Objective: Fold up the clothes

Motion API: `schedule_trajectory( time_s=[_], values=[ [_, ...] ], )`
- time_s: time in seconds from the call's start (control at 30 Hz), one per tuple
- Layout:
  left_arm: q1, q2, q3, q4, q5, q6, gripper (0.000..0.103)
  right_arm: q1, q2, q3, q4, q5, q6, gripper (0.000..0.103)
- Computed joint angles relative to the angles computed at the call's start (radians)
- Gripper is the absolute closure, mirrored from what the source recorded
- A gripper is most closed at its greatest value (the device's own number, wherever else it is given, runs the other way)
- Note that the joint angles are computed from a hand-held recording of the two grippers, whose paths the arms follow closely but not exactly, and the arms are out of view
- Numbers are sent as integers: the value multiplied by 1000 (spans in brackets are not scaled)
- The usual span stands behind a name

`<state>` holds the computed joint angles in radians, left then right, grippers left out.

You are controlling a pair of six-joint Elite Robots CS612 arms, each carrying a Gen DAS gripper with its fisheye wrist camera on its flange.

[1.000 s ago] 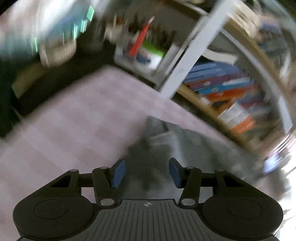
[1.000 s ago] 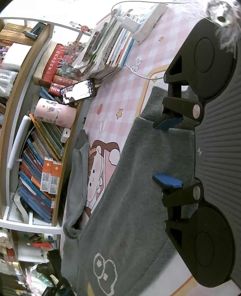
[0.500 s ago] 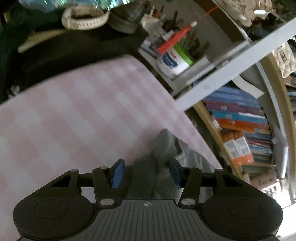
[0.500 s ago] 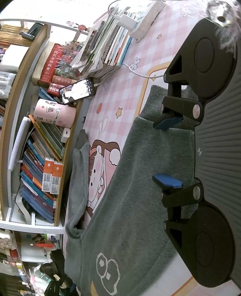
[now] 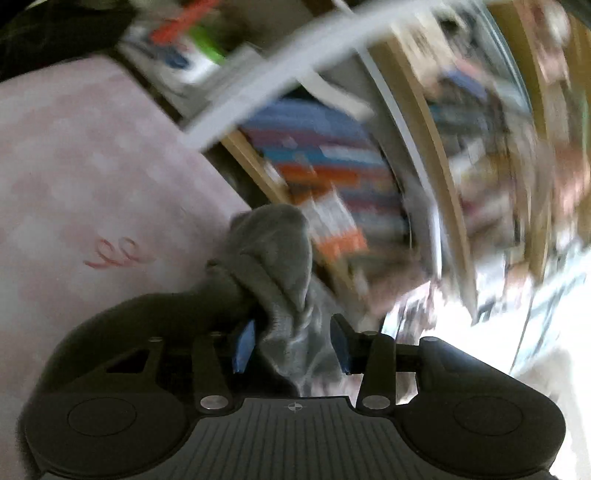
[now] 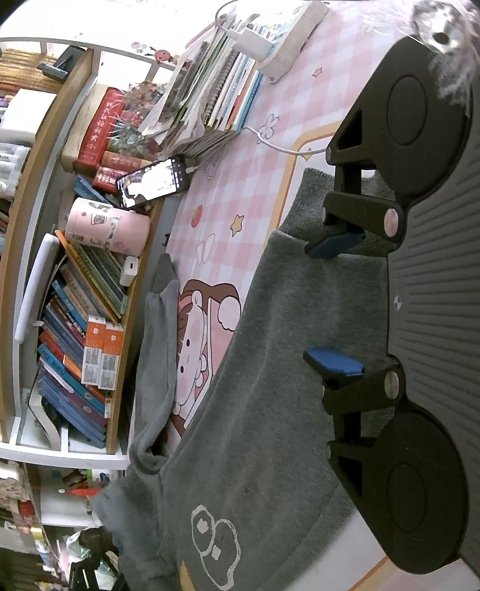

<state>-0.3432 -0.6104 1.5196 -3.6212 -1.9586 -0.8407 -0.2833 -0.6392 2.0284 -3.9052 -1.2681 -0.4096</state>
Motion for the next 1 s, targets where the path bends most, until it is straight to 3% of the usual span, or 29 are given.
schedule_trajectory(
  time_s=[0.07, 0.17, 0.23, 0.4, 0.53, 0.57, 0.63, 0.7, 0.73, 0.77, 0.8, 0.83, 0.9, 1.0],
  values=[
    [-30, -42, 25, 130, 56, 134, 61, 1, 1, -1, 0, -3, 3, 51],
    [-69, -69, 52, 207, 136, 347, 60, 0, 1, -2, 3, -1, 2, 51],
    [-91, -85, 74, 220, 217, 413, 61, -1, 0, -2, 4, -1, 0, 51],
    [-117, -97, 89, 200, 307, 526, 59, -2, 0, -3, 6, 2, 1, 51],
    [-98, -73, 47, 174, 307, 413, 55, 0, 0, -3, 3, -4, 4, 51],
    [-84, -67, 32, 171, 283, 337, 49, 0, 1, -3, 2, -5, 5, 51],
    [-57, -36, -12, 154, 215, 173, 49, 1, 1, -3, 1, -7, 6, 51],
    [-36, -7, -49, 144, 141, 13, 55, 2, 2, -3, 0, -8, 7, 51],
    [-28, 3, -66, 160, 109, -21, 65, 2, 2, -3, 0, -8, 8, 51],
    [-26, 1, -75, 207, 98, -13, 88, 2, 2, -3, -1, -9, 8, 51],
    [-21, 1, -91, 266, 81, 15, 98, 2, 2, -3, -1, -9, 9, 51],
    [-24, -3, -96, 305, 94, 30, 98, 2, 2, -3, -1, -9, 9, 51],
    [-42, -25, -68, 300, 236, 87, 100, 2, 2, -2, -1, -9, 10, 51],
    [-66, -68, -17, 228, 550, 115, 99, 3, 2, -2, -2, -9, 12, 51]
  ],
)
